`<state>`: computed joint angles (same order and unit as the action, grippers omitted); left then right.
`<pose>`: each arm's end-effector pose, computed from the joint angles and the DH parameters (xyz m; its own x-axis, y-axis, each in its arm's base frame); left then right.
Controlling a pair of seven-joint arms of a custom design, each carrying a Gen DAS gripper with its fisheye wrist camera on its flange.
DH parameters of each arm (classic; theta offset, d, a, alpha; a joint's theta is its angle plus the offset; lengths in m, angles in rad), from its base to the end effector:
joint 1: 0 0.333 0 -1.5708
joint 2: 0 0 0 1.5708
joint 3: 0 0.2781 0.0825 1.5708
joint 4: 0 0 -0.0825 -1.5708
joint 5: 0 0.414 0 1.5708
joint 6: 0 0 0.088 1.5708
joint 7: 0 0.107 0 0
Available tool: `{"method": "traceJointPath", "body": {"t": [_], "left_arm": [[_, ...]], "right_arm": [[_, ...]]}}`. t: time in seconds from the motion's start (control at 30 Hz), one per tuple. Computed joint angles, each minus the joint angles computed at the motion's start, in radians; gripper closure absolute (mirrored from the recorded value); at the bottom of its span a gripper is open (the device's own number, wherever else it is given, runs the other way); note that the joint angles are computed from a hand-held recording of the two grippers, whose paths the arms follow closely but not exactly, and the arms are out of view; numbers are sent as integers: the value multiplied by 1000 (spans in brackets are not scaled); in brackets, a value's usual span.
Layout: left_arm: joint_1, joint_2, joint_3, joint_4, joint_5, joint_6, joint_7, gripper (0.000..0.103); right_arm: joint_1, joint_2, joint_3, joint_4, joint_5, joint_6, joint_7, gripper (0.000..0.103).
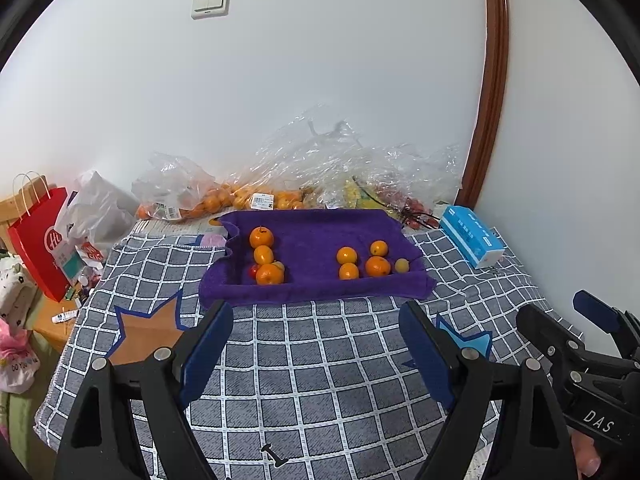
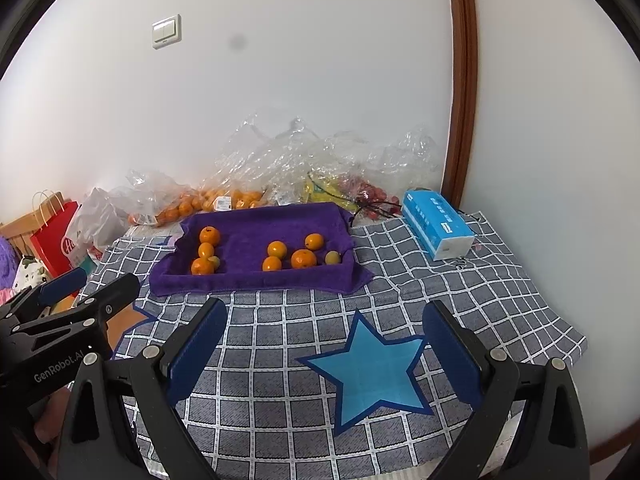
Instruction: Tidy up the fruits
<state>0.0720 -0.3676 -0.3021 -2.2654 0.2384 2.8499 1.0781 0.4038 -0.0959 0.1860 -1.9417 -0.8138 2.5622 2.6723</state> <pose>0.5172 -0.1493 0.5646 -0.0030 -0.9976 0.0691 -0.5756 -0.0548 -0.8159 0.5007 0.3524 0.5560 0.0419 -0.9987 -0.0283 -0.5838 -0.0015 -0.8119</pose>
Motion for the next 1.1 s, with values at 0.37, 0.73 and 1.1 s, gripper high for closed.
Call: {"method": "traceJointPath", "body": {"t": [0.37,0.73,1.1], "left_arm": [[22,-33,-16,-28,7,20,-23,19],[41,-52,-21,-43,6,23,-27,18],[52,-56,-26,-48,19,10,-35,18]], "right_arm": [[-1,-11,4,-13,-14,-8,12,6],[5,-8,8,-14,-23,-17,14,6],[9,-7,9,-14,-34,-23,20,6]]}}
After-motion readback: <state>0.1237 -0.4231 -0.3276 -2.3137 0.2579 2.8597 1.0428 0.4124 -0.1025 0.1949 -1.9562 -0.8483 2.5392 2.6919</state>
